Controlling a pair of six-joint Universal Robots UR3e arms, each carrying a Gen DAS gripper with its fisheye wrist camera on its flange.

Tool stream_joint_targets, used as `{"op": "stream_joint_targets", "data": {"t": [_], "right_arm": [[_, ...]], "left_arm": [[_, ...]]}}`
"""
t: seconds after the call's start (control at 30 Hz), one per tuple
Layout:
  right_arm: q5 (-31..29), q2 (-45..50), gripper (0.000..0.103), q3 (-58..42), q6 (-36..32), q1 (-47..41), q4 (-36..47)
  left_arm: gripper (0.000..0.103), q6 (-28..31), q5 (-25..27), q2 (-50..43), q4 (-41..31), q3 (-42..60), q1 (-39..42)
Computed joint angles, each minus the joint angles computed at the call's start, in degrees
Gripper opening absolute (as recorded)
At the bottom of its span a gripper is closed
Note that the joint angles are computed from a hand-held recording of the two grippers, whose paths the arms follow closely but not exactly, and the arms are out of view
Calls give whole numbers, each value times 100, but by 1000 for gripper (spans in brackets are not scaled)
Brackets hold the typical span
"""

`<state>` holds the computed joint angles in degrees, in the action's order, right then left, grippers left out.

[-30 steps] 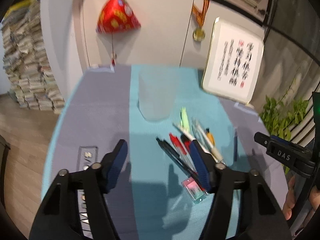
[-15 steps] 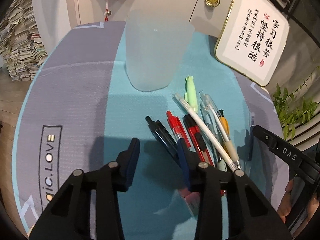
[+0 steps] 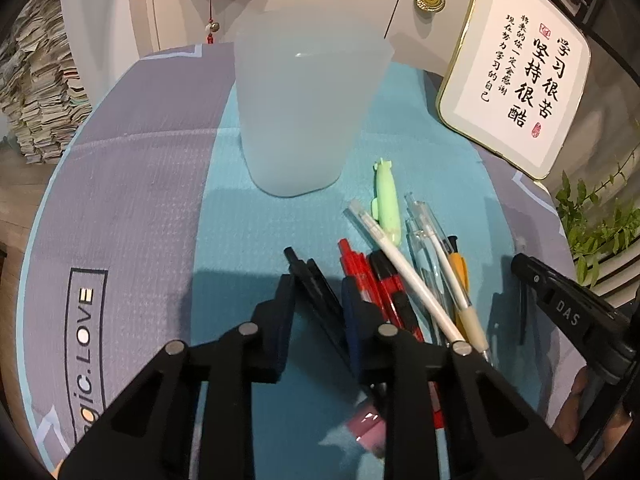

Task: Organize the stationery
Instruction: 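Grasp the dark blue pen with the right tool while the left tool grasps a black pen, then carry the black pen into the frosted cup and open the left tool while right holds blue pen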

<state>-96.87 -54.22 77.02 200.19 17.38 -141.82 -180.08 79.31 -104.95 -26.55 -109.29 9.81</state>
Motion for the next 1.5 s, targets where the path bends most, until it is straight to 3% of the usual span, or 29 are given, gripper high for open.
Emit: {"op": "stream_joint_targets", "data": {"t": [0.1, 0.5, 0.8, 1.17, 1.5], "right_arm": [[711, -261, 13, 439, -41, -258, -348], [1144, -1489, 13, 1578, -147, -291, -1009], [1111, -2337, 13, 2145, -134, -125, -1452], [1041, -2508, 13, 2107, -148, 46, -1466], [952, -2516, 13, 2048, -197, -7, -1406]], "left_arm": [[15, 174, -202, 131, -76, -105, 121], [14, 564, -550, 1795, -35, -955, 458], [14, 716, -844, 2863, -1, -1369, 765], [14, 575, -918, 2700, 77, -523, 914], [14, 283, -460, 1634, 700, 572, 676]]}}
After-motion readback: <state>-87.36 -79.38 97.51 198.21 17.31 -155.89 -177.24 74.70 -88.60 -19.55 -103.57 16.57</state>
